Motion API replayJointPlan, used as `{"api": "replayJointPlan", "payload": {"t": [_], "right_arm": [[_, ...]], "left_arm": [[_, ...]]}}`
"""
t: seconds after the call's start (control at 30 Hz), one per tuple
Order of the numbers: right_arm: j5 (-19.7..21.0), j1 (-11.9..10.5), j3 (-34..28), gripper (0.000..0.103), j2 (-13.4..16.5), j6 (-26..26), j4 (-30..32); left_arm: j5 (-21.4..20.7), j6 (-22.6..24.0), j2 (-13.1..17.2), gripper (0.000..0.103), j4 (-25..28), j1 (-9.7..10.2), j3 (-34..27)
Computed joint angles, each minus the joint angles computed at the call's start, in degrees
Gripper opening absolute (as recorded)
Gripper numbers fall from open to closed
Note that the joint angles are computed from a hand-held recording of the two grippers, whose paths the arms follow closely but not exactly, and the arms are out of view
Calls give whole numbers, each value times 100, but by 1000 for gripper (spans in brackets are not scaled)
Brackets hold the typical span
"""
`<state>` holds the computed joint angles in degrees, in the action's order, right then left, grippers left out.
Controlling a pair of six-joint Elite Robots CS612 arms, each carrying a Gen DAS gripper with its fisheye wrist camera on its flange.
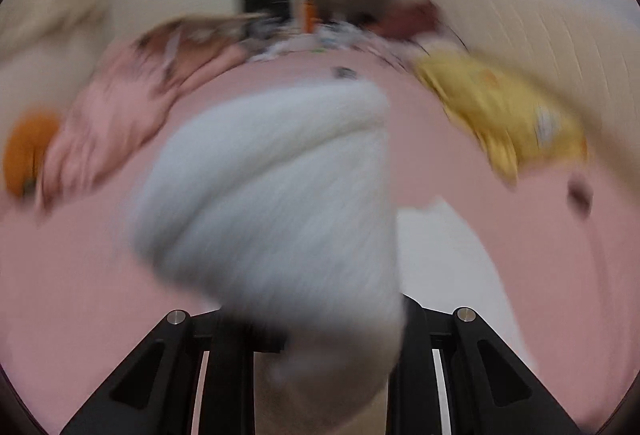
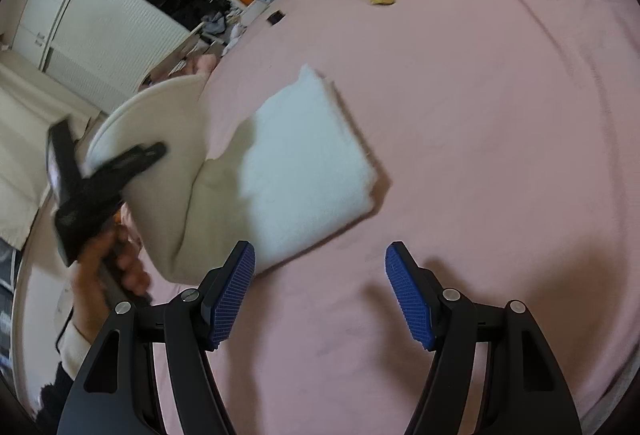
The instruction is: Fold clothes
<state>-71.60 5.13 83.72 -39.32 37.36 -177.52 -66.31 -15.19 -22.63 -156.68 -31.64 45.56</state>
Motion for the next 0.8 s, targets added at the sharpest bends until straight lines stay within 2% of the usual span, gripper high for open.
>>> {"api": "replayJointPlan", "payload": {"t": [0.13, 0.17, 0.2, 0.23, 0.37, 0.43, 0.5, 0.53, 0.57, 0.6, 0.63, 0.67, 0.7, 0.73, 0.8], "right_arm": [[-285, -86, 97, 68, -74, 245, -23], [-266, -128, 121, 68, -95, 320, 12], [-300, -164, 127, 68, -90, 468, -17], [-335, -199, 132, 68, -84, 616, -44], [-494, -314, 191, 68, -115, 996, -177], [-549, -344, 223, 68, -125, 1079, -266], [-203, -392, 105, 68, -63, 1047, -232], [168, -456, 27, 68, -8, 1036, -261], [723, -542, -147, 68, 98, 1030, -280], [1082, -615, -279, 68, 179, 1014, -301], [1651, -711, -569, 69, 366, 1123, -382], [2020, -759, -791, 69, 500, 1218, -333], [2535, -818, -1142, 69, 719, 1408, -193], [3033, -874, -1522, 69, 945, 1543, 3], [3534, -837, -2093, 69, 1244, 1232, 677]], "left_arm": [[-38, 1140, 320, 22, 376, -292, -361], [35, 1450, 381, 22, 430, -365, -389], [307, 1862, 456, 22, 364, -445, -406], [614, 2355, 516, 23, 151, -524, -366], [1070, 3395, 637, 24, -242, -610, -387], [1519, 4507, 795, 26, -648, -697, -435], [1905, 5565, 908, 27, -1276, -784, -409], [1880, 5783, 833, 32, -1507, -783, -248], [1863, 5762, 721, 34, -1589, -790, -68], [1755, 5501, 540, 42, -1640, -771, 191], [1680, 5145, 334, 54, -1725, -742, 494], [1623, 4836, 155, 60, -1811, -714, 762], [1651, 4714, 58, 68, -1924, -690, 955], [1679, 4592, -36, 69, -2033, -666, 1141], [1654, 4218, -207, 69, -2016, -604, 1444]]}}
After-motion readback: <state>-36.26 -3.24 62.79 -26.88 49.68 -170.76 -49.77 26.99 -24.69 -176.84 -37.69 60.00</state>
